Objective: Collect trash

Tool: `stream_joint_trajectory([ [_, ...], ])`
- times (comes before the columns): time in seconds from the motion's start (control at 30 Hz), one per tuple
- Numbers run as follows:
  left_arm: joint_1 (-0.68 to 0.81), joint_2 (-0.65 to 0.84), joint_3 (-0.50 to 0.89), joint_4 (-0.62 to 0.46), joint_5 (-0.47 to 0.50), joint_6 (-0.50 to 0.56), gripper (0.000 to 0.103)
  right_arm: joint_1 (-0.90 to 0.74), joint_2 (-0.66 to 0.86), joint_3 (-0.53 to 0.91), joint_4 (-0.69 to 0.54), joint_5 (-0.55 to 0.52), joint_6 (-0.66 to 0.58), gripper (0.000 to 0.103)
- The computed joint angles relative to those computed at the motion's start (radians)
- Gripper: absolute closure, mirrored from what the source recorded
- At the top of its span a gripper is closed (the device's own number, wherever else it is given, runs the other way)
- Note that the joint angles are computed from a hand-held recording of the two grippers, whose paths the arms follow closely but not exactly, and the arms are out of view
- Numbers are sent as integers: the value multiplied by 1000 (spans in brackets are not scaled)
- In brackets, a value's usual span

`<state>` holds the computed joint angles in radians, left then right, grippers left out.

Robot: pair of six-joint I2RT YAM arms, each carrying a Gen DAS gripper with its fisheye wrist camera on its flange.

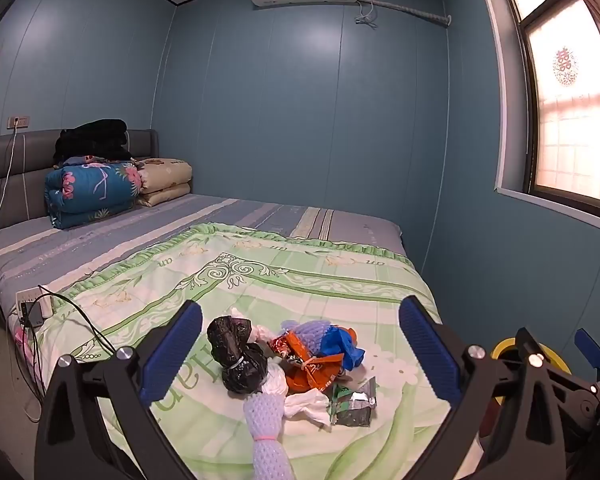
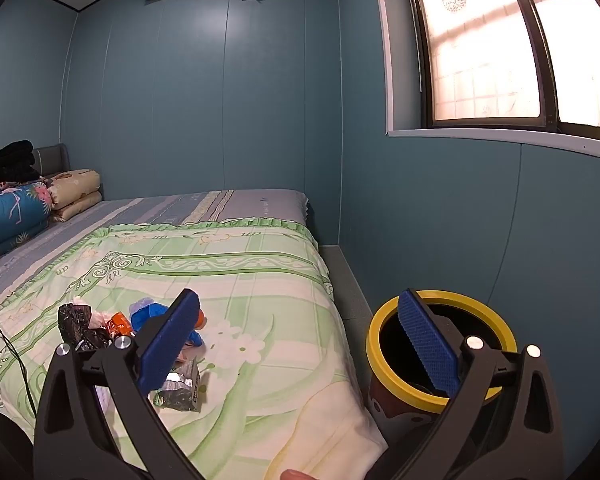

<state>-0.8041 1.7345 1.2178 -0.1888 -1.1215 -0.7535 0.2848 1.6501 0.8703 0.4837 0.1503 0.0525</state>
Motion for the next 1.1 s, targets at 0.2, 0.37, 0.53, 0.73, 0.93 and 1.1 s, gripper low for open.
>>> stream_joint_trajectory([
  [0.2, 0, 1, 3, -4, 0, -1, 8, 0, 1, 0, 3, 4, 1, 8],
  [0.37, 0, 0, 1, -3, 1, -2, 8, 4, 14, 3, 13, 4, 5, 8],
  [0.53, 0, 0, 2, -4, -1, -2, 8, 7, 10, -3, 17, 7, 5, 8],
  [0.73, 0, 0, 3, -9, 1, -4, 8, -8, -10, -2, -5, -9, 3, 8],
  [0.93, -8, 10, 23, -30, -7, -16, 8, -6, -8, -3, -1, -7, 3, 8],
  [1.1, -4, 17, 24, -19, -4, -9, 8, -7, -8, -3, 0, -7, 4, 8],
])
